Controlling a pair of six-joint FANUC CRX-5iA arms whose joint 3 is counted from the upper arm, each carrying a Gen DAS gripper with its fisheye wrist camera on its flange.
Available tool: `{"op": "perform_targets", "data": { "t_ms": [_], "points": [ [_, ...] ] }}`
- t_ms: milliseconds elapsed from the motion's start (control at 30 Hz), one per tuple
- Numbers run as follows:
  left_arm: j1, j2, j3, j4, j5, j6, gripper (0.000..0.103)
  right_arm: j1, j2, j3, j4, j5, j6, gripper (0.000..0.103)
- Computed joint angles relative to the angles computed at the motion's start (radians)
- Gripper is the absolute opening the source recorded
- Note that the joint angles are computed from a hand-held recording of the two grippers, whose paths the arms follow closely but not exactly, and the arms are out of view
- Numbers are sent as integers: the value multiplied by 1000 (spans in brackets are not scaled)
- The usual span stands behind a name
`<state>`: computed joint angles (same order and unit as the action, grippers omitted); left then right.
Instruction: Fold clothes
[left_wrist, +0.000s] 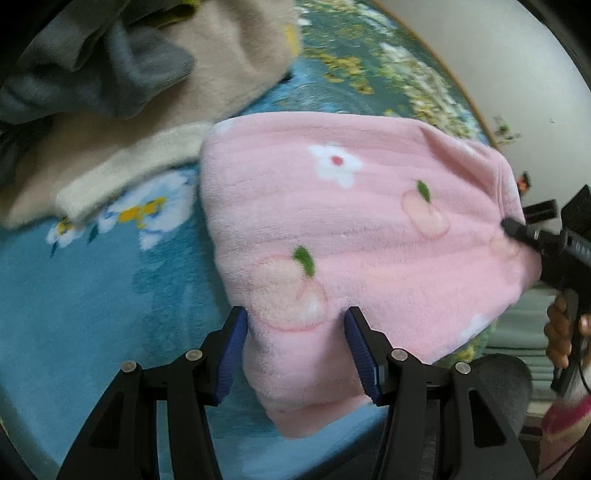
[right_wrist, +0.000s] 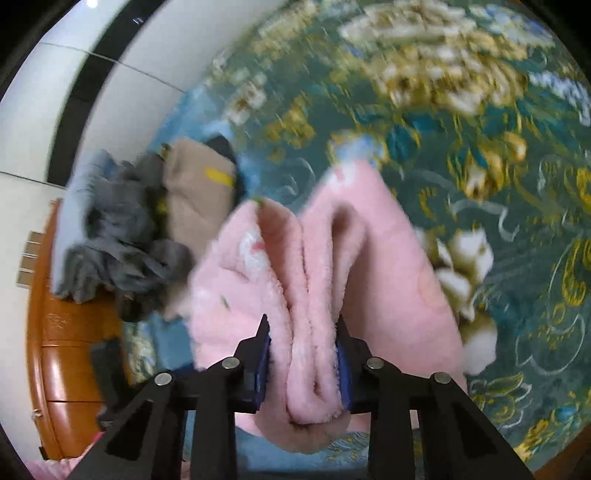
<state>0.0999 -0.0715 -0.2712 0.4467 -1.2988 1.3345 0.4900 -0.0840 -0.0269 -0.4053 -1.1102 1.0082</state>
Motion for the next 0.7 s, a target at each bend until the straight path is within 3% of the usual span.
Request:
{"op": "perform_targets", "data": {
  "t_ms": [167,300,400,500,700],
  "points": [
    [-30,21,14,5,-15,-37,56,-25,4,-14,73,0,-52,32],
    [-33,37,17,-14,-34,-13,56,-44,73,-33,48,-45,-66,32],
    [-19,34,13,-13,-36,-5,56,-68,73,-47,11,-35,-59,35],
    [-8,27,20,-16,-34,-6,56,-81,80,-7,1,-82,-9,39],
    [-8,23,53,-15,-1,-53,56,5,28,10,211,-72,-22,40]
  ]
}}
